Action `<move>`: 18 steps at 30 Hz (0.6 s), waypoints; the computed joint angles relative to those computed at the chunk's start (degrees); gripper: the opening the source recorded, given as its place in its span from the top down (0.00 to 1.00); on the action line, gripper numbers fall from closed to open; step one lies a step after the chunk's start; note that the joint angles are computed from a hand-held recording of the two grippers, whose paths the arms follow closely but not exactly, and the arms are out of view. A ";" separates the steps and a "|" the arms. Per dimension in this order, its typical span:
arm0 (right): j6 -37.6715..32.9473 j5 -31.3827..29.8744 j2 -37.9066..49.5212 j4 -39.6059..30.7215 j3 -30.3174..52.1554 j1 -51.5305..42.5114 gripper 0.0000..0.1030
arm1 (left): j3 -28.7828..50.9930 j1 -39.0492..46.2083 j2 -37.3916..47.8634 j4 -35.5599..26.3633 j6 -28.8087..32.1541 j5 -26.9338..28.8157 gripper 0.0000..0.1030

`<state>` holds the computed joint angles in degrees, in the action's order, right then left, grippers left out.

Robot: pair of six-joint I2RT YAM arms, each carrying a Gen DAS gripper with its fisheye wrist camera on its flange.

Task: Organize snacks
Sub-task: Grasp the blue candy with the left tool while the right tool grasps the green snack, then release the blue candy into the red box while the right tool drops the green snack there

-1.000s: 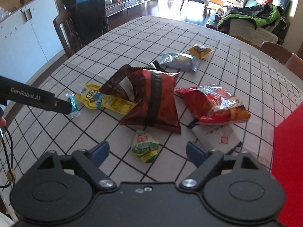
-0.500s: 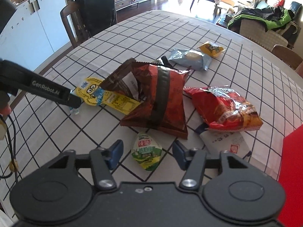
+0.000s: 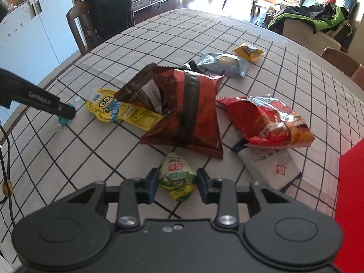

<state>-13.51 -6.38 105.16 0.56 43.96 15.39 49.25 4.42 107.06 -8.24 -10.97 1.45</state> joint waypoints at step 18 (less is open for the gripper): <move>5.12 -3.93 -17.24 -6.33 -7.31 -8.67 0.67 | -5.67 -1.83 -12.98 -2.14 3.07 4.24 0.89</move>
